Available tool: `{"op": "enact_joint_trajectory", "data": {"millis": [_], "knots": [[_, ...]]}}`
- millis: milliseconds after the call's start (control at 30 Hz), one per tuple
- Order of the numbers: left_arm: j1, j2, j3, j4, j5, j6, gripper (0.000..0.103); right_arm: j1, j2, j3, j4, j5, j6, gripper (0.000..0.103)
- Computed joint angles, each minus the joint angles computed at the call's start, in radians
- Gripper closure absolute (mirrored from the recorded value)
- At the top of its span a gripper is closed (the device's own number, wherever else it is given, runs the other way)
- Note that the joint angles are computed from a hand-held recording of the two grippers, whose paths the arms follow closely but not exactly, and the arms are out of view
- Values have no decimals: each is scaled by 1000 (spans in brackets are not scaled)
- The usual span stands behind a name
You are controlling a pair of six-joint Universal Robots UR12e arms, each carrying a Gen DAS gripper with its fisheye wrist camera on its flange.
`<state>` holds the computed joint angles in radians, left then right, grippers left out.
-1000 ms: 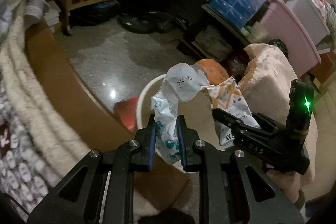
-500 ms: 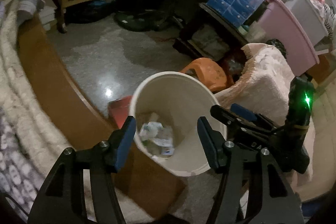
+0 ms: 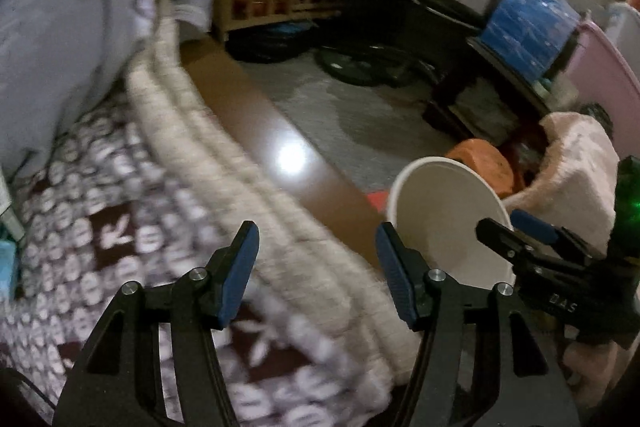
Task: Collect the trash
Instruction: 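Return both tools from the bucket to the bed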
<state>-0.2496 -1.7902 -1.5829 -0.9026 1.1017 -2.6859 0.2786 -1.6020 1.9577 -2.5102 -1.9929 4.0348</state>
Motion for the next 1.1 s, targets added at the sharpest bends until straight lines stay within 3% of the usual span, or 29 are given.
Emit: {"op": "enact_joint_trajectory", "data": {"millis": [500,1100], "knots": [[107,20,-45,136,100,-73,44,57,133,-161,-23,62,-125,25],[329,6,-59,171,214,-198,44,128,380,-460,10,251,-348,26]]}}
